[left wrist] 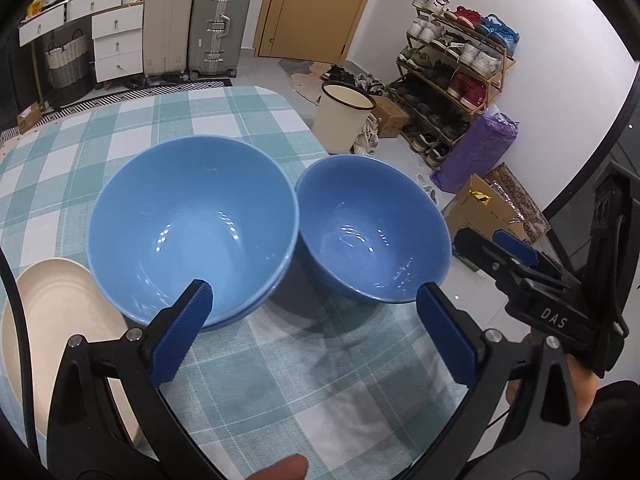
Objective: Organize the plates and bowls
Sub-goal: 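Move both tools to the rim of the third blue bowl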
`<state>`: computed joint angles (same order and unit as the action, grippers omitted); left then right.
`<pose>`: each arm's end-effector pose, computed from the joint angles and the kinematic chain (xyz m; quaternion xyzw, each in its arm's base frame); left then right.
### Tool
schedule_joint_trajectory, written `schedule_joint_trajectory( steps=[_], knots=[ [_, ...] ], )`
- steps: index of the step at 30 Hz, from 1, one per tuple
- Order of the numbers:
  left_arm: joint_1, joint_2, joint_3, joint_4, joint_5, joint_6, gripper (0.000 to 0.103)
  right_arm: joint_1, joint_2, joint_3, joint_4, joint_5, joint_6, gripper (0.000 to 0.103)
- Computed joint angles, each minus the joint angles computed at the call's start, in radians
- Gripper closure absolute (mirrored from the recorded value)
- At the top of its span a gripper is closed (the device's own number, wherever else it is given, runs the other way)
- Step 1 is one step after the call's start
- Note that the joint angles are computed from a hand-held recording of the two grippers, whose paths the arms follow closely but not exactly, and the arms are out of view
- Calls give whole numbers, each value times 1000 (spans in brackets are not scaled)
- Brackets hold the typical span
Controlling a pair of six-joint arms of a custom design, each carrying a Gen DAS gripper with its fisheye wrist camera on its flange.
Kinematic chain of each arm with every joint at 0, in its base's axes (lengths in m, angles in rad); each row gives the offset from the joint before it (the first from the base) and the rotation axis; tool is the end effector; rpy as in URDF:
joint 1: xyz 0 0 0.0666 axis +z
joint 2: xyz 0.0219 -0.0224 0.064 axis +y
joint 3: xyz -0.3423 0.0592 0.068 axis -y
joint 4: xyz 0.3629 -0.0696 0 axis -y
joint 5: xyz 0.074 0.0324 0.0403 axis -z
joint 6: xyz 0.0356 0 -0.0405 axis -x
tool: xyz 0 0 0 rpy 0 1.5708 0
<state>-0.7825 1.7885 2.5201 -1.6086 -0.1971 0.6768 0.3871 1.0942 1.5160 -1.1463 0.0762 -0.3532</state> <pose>0.3605 -0.3491 0.6087 0.0160 0.9363 -0.1566 0.3139 0.3144 0.1248 0.5418 0.0002 0.9113 0.1161 0.3951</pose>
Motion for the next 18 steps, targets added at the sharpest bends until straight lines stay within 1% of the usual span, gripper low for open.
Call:
schedule_joint_trajectory(
  steps=[2, 4, 7, 8, 10, 12, 14, 18],
  knots=[
    [-3, 1, -2, 17, 29, 11, 7, -19, -12, -11, 3, -11, -1, 1],
    [-9, 2, -6, 37, 46, 8, 15, -35, -20, -19, 6, -24, -3, 1],
    [-22, 11, -3, 50, 44, 2, 24, -55, -30, -33, 12, -38, -2, 1],
    [-25, 8, -14, 62, 39, 10, 26, -58, -37, -41, 18, -41, -1, 1],
    [-29, 15, -15, 65, 38, 22, 34, -64, -42, -49, 25, -46, 1, 1],
    [-30, 24, -15, 63, 38, 34, 38, -68, -45, -52, 25, -55, 5, 3],
    [-30, 33, -14, 59, 29, 43, 41, -72, -46, -53, 23, -65, 8, 15],
    [-18, 27, -49, 78, 40, 54, 45, -75, -31, -49, 22, -97, -1, 25]
  ],
)
